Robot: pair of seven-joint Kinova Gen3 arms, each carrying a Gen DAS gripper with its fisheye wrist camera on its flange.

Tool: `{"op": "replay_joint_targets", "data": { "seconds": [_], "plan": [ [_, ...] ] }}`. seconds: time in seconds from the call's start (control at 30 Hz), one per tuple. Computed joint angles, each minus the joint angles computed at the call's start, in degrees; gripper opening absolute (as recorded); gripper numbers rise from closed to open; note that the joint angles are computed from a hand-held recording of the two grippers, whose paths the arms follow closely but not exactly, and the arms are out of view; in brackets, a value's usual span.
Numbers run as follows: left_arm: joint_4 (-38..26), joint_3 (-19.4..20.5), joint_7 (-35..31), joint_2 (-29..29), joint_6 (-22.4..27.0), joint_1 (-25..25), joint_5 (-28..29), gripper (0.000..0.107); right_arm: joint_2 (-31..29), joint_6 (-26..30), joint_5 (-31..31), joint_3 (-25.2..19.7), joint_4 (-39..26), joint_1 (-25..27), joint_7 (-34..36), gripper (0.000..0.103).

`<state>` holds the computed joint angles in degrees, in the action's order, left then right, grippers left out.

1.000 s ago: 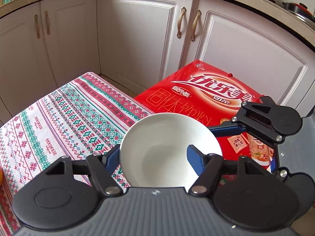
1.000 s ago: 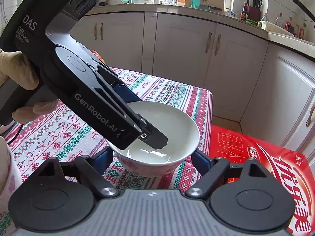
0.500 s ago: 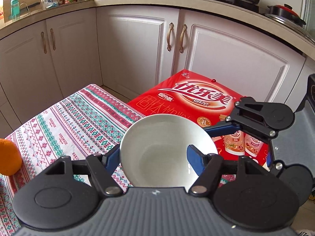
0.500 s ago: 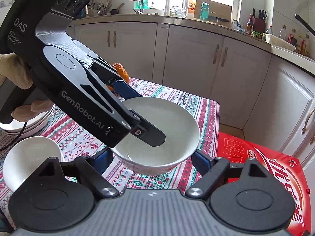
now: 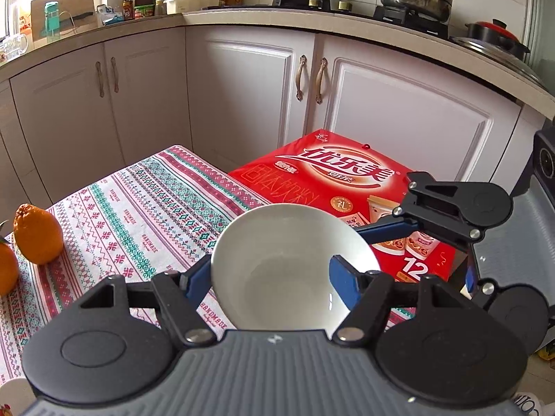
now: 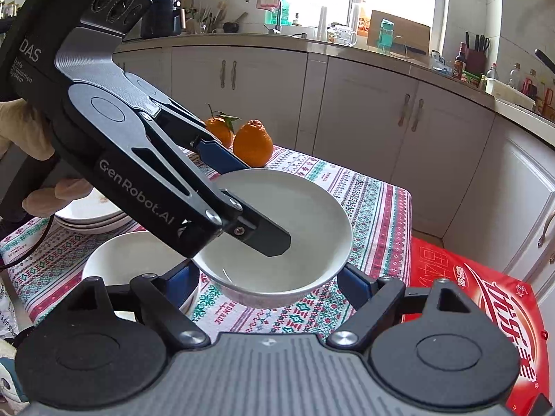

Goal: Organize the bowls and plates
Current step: 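Carry the nested bowls with the left tool into the white bowl and open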

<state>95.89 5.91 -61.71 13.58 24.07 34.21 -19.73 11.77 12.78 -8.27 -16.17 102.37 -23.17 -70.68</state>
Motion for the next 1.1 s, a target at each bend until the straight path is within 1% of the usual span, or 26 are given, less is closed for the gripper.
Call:
{"op": "replay_joint_targets", "data": {
  "seconds": [0.13,0.23,0.43,0.63,0.8,1.1],
  "plan": [
    [2.7,-1.9,5.9,-2.3,0.1,2.9,-4.1,0.070,-1.1,0.0,-1.5,-1.9,1.1,0.7,1.6,0.090],
    [4.9,-1.8,11.0,-4.2,0.3,3.8,-7.7,0.070,-1.3,0.5,-4.1,-4.1,1.1,2.2,4.6,0.090],
    [8.7,0.3,19.4,-7.3,1.5,3.1,-14.1,0.070,-1.2,1.7,-8.3,-5.7,0.7,2.2,9.2,0.090],
    [11.9,3.5,25.4,-9.4,2.5,0.7,-17.8,0.071,-0.1,3.0,-10.5,-5.8,-0.2,0.7,11.5,0.090],
    [13.9,5.2,27.5,-10.0,2.3,-1.3,-17.9,0.071,1.1,4.4,-10.8,-5.5,-1.0,-0.6,11.9,0.090],
    [15.2,6.1,26.2,-9.9,0.9,-2.9,-16.0,0.071,2.0,5.8,-11.7,-5.2,-1.3,-0.9,12.4,0.090]
  ]
}}
